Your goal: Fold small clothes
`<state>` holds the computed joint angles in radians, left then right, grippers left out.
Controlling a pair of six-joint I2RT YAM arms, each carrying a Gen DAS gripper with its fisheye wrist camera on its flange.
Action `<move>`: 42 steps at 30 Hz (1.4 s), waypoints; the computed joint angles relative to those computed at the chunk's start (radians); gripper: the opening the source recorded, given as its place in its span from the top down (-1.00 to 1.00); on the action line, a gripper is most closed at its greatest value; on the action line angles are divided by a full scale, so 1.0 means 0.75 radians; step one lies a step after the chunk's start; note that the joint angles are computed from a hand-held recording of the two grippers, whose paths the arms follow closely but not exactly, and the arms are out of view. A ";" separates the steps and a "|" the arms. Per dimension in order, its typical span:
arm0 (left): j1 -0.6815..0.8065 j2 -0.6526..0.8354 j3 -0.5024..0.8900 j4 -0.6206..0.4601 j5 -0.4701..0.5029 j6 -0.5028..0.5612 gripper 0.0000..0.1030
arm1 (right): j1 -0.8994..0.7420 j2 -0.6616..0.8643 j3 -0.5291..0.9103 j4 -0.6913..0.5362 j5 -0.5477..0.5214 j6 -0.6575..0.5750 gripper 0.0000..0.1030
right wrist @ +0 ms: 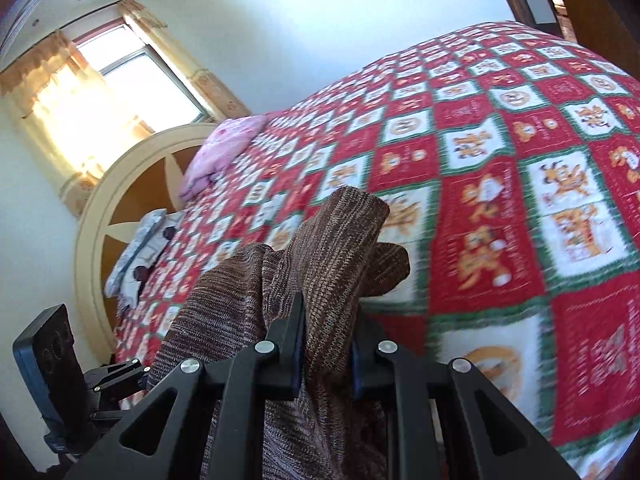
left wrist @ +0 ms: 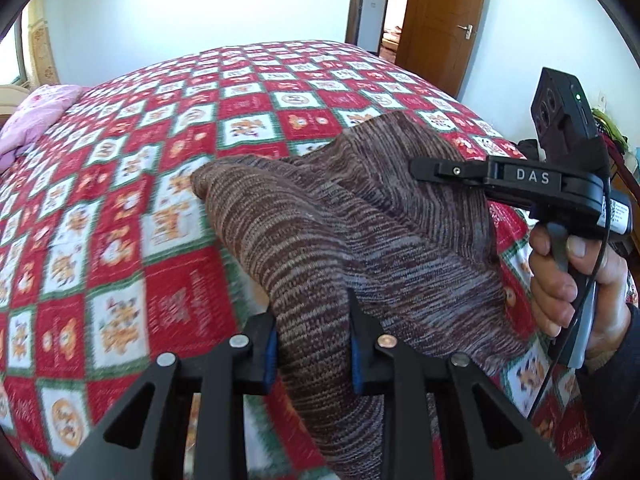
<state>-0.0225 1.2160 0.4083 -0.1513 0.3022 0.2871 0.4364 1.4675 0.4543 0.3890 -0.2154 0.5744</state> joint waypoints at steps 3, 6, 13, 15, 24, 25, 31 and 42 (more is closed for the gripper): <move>0.108 -0.097 -0.030 -0.072 0.042 0.076 0.46 | 0.097 0.009 -0.003 0.044 0.036 0.051 0.66; 0.241 -0.190 -0.048 -0.162 0.104 0.166 0.46 | 0.177 0.030 0.009 0.074 0.064 0.088 0.66; 0.509 -0.327 -0.082 -0.295 0.212 0.353 0.46 | 0.364 0.083 0.076 0.104 0.154 0.154 0.66; 0.591 -0.336 -0.078 -0.330 0.252 0.411 0.46 | 0.411 0.098 0.104 0.096 0.178 0.166 0.66; 1.030 -0.322 -0.022 -0.517 0.453 0.740 0.46 | 0.590 0.233 0.276 0.093 0.249 0.211 0.66; 1.082 -0.303 -0.010 -0.533 0.474 0.782 0.46 | 0.608 0.252 0.302 0.089 0.253 0.212 0.66; 1.342 -0.175 0.070 -0.609 0.568 0.991 0.46 | 0.685 0.374 0.480 0.047 0.251 0.204 0.66; 1.649 0.058 0.241 -0.694 0.664 1.196 0.47 | 0.777 0.643 0.883 -0.092 0.207 0.181 0.66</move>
